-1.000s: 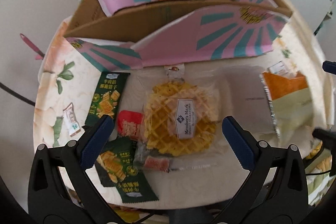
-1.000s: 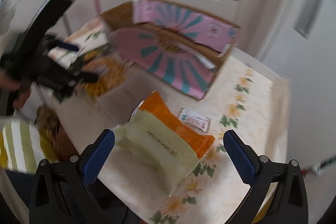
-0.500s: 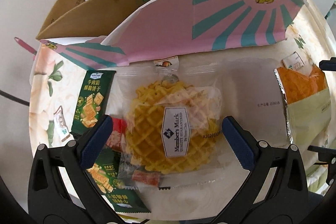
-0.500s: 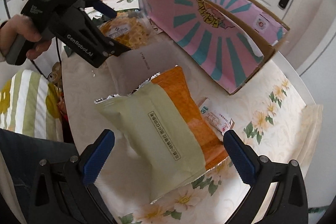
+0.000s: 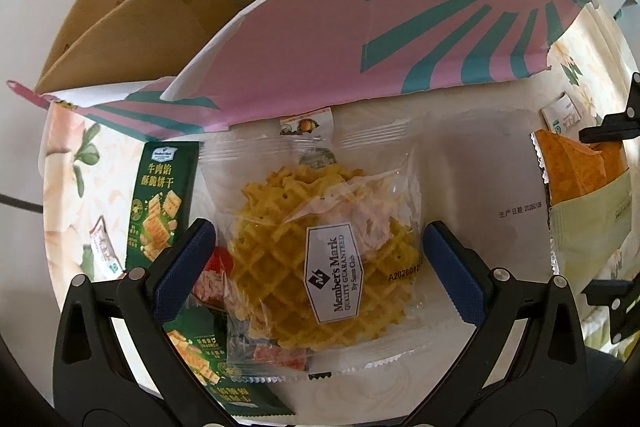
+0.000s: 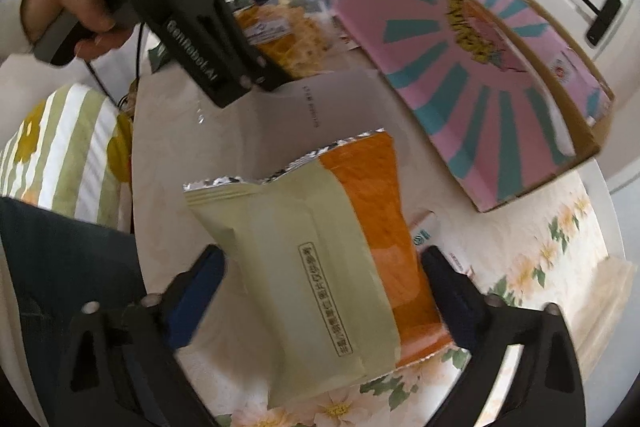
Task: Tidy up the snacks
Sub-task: 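Grasp the waffle cookie pack with the left gripper while the right grasps the green-orange bag, then lift both packs into the pink box and open both grippers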
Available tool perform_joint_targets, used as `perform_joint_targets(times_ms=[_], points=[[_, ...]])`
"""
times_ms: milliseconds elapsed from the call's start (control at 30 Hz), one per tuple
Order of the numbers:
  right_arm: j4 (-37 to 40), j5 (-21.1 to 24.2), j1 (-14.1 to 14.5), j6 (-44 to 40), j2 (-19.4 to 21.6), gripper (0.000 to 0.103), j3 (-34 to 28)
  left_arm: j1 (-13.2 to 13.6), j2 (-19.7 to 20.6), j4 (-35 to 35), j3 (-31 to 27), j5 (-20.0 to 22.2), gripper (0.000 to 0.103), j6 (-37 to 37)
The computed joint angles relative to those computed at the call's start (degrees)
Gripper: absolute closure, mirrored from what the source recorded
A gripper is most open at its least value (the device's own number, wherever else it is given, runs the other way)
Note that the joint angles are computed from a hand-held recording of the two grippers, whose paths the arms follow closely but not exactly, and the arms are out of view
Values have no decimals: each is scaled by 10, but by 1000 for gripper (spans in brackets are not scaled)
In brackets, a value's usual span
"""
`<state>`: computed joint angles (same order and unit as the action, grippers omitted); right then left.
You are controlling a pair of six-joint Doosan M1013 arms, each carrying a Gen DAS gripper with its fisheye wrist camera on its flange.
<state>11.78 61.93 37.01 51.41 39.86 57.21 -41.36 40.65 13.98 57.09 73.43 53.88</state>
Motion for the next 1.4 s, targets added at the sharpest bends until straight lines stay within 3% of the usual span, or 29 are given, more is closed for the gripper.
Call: perform_joint_targets(times_ms=[100, 200, 300, 533, 633, 1133, 1400], points=[[4, 2, -1, -17, -1, 22, 0, 4, 3, -20, -5, -7, 12, 13], [-9, -4, 0, -7, -2, 34, 0, 5, 8, -25, -13, -5, 15, 23], [-2, 2, -3, 3, -1, 38, -3, 5, 15, -24, -23, 0, 16, 29], [-6, -12, -4, 30, -9, 40, 7, 7, 30, -20, -43, 11, 17, 33], [-3, -18, -6, 44, -12, 41, 10, 9, 28, -24, -41, 6, 23, 27], [4, -45, -11, 91, -24, 42, 16, 14, -28, -14, 27, -48, 28, -18], [12, -60, -16, 117, -40, 42, 11, 5, -65, 30, 38, -77, 28, -59]])
